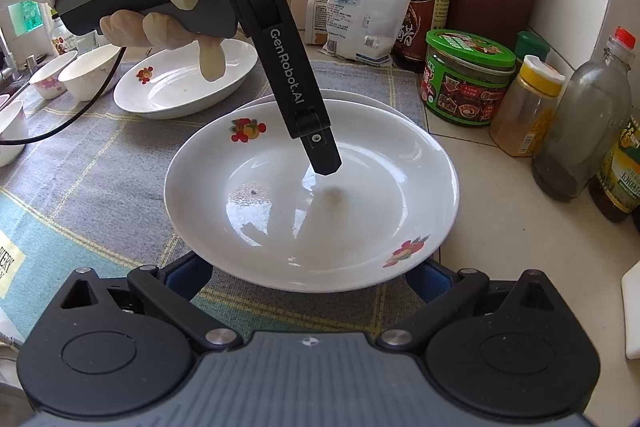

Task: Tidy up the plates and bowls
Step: 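Settle the fruit-decal plate on the stack and open the left gripper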

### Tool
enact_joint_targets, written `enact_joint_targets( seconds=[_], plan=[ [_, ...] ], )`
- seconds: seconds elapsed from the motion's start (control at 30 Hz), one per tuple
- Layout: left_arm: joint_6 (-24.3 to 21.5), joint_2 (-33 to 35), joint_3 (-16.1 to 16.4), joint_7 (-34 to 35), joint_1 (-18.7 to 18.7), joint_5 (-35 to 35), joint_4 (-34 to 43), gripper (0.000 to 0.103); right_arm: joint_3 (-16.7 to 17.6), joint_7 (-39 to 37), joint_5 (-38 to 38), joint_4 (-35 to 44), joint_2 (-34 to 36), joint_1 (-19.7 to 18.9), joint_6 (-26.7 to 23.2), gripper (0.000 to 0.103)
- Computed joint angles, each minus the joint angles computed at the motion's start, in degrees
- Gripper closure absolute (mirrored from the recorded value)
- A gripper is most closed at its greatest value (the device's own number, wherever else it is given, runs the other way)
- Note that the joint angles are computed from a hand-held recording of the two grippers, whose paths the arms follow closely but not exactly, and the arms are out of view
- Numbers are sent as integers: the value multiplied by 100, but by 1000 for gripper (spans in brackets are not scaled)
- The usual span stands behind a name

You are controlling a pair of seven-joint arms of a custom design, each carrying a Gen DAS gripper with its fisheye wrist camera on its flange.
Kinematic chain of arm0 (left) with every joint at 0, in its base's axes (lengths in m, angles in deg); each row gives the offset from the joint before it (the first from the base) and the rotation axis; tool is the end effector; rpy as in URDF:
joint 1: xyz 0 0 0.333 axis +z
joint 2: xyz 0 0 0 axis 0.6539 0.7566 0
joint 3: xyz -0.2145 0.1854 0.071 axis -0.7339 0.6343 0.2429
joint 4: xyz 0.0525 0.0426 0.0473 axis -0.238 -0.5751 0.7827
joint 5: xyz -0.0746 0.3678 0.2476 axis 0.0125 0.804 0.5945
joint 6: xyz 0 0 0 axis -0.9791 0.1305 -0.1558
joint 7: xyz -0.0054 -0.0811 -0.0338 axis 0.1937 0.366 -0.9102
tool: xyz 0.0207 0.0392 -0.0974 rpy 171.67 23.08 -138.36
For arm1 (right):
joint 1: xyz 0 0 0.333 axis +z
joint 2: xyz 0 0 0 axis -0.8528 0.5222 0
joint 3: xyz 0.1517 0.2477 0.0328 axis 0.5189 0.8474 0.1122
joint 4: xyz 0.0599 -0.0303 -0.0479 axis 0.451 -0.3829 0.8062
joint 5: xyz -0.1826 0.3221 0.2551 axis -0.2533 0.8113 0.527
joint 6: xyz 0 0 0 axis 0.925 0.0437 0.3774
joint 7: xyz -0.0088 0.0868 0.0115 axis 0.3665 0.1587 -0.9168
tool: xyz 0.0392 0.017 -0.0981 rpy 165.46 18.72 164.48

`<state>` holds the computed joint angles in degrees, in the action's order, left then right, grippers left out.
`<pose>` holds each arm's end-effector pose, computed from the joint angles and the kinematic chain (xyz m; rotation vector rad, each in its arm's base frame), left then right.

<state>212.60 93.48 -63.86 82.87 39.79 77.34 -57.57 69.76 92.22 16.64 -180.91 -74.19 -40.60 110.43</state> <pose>0.6723 -0.1290 0.3179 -1.3567 2.7277 -0.4213 0.5280 0.2692 0.2714 -2.2683 0.9870 -0.3330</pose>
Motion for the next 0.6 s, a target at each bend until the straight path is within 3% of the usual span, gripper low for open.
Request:
enact_joint_targets(
  seconds=[0.6],
  plan=[
    [173, -184, 9, -66, -40, 74, -196, 19, -3, -46, 9, -41, -39, 8, 69, 0]
  ],
)
